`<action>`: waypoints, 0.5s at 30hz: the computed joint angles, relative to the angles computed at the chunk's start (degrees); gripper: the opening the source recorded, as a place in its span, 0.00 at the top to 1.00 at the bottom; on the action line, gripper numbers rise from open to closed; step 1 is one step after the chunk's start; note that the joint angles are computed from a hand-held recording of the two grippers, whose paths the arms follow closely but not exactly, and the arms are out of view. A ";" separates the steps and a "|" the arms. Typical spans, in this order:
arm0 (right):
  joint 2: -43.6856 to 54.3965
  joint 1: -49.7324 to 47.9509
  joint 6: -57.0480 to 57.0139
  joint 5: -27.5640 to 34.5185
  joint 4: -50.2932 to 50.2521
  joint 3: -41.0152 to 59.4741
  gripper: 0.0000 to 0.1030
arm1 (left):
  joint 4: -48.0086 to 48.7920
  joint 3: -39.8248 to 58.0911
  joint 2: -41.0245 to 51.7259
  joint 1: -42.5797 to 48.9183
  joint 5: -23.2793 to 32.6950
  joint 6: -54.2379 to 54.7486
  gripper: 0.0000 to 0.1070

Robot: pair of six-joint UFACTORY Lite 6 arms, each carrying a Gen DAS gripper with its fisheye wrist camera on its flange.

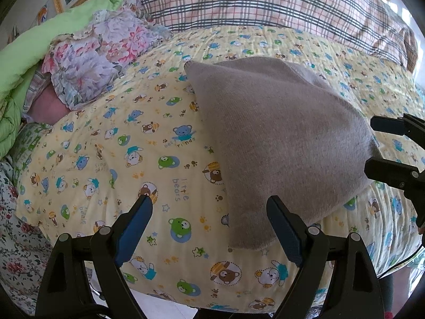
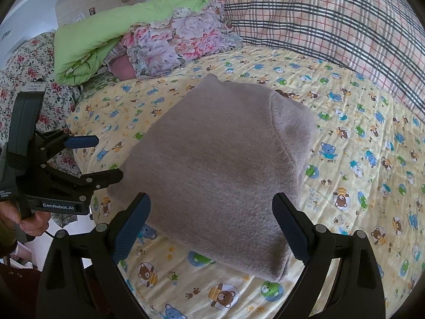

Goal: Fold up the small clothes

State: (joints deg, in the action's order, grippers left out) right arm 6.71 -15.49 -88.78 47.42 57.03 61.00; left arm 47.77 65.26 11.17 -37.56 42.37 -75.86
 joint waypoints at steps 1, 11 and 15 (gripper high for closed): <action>0.00 0.00 0.00 0.00 0.00 0.00 0.10 | -0.06 0.06 0.10 0.19 -0.17 0.25 0.18; -0.03 -0.11 0.75 0.36 -1.08 0.48 0.10 | 0.04 0.20 0.27 0.31 -0.32 0.48 0.18; -0.25 0.04 0.82 0.14 -0.93 0.22 0.10 | -0.10 0.55 0.43 0.24 -0.27 0.71 0.18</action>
